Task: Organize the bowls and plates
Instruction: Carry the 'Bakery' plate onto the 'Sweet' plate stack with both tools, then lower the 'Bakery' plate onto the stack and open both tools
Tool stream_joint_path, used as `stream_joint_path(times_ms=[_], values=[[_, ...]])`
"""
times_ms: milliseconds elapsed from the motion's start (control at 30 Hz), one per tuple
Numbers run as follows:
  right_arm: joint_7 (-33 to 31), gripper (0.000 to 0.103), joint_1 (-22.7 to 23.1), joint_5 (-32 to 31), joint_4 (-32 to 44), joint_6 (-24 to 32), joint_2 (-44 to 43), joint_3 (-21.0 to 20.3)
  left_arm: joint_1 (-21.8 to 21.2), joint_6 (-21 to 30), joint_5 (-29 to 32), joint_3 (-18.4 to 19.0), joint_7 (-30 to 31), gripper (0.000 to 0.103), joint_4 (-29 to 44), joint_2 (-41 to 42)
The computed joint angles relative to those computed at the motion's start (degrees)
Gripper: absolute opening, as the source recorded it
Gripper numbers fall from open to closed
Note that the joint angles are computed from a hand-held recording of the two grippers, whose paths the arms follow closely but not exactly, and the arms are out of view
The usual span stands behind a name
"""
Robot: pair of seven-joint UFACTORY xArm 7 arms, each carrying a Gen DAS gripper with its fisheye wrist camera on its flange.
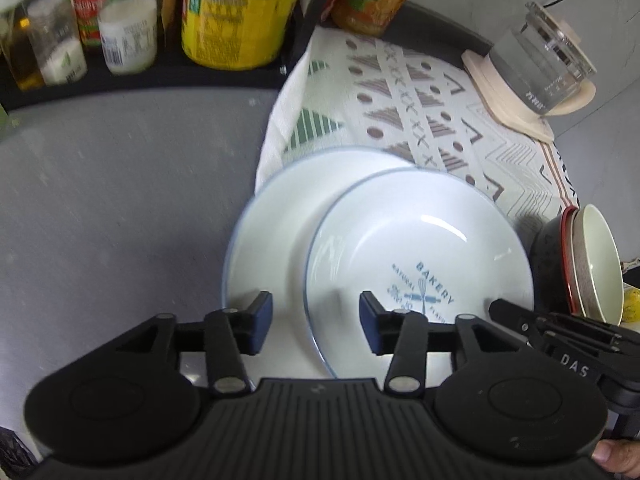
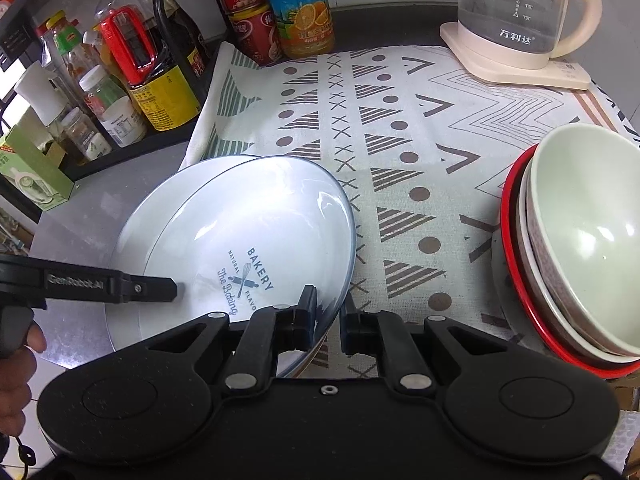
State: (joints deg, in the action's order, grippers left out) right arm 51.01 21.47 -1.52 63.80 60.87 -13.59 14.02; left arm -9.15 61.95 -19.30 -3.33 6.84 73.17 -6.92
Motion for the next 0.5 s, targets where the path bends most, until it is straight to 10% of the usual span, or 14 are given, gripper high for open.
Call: stream_joint_path(times_ms=[500], values=[[0.52, 0.014, 0.13, 1.53, -0.56, -0.68, 0.95, -0.40, 0.58, -2.93, 7.60, -0.28, -6.04, 0.061, -1.69, -1.14]])
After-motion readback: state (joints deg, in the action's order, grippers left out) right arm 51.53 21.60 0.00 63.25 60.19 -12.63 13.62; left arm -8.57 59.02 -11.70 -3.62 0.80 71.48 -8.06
